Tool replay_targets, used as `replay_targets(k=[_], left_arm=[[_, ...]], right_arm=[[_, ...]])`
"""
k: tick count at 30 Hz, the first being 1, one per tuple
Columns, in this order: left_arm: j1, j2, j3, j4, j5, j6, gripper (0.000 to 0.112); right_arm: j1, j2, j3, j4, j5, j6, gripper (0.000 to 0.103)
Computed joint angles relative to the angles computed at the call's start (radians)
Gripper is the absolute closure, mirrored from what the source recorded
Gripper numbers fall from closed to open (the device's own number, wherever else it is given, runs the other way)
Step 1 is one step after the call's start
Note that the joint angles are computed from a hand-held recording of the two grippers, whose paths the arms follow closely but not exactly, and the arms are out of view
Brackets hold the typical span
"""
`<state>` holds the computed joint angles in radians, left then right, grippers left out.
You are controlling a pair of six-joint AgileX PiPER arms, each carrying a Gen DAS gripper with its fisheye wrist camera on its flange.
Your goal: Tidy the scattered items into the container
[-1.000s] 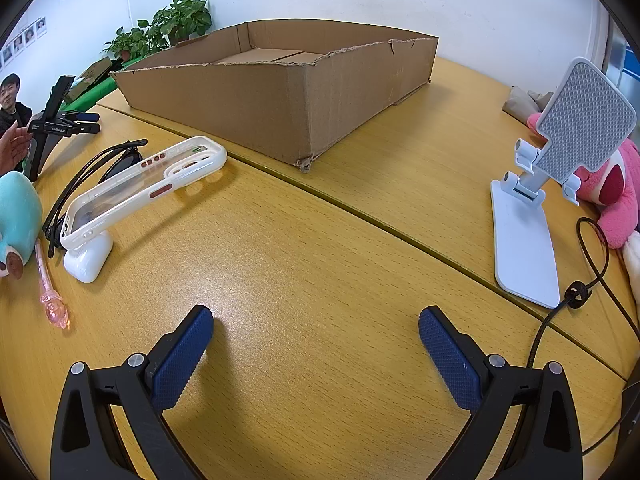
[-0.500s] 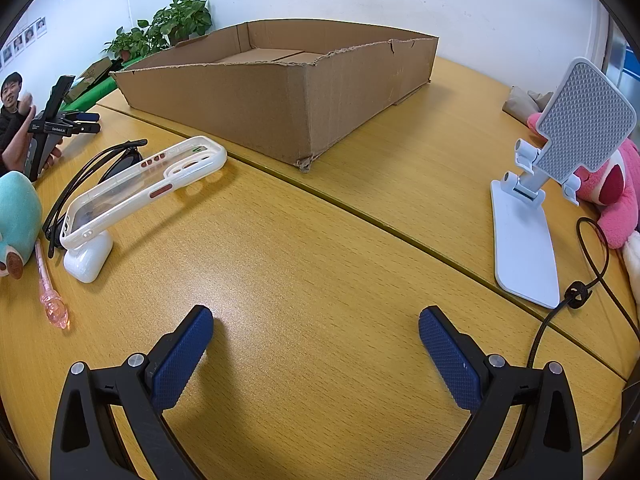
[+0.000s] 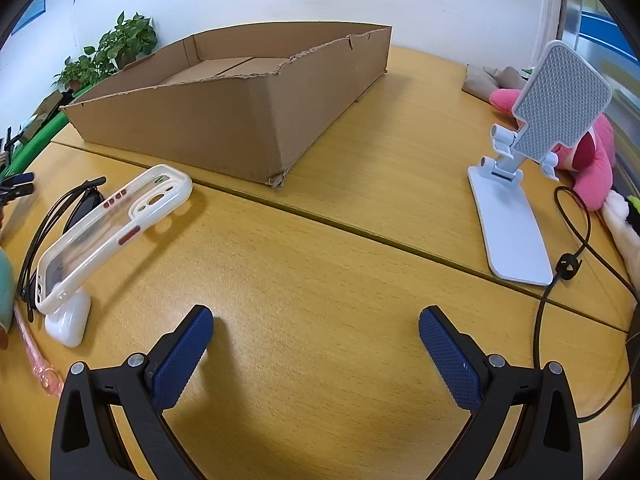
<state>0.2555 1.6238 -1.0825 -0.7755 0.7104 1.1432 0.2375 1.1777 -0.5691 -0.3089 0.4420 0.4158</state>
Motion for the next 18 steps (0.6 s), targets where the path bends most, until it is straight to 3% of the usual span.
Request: replay_targets(k=[4, 9, 18], left_arm=[[0.051, -0.145, 0.067, -0.057, 0.068, 0.037, 0.010], [0.073, -0.297, 0.135, -0.079, 0.239, 0.081, 0.010], [0.044, -0.431, 0.250, -0.077, 0.494, 0.132, 0.010]], right_arm=[[0.018, 0.004, -0.004, -0.034, 0.008, 0.052, 0.000], [0.051, -0.004, 0.003, -0.061, 0.019, 0.102, 0.000], [0.195, -0.074, 0.048, -0.187, 0.098, 0.330, 0.000]])
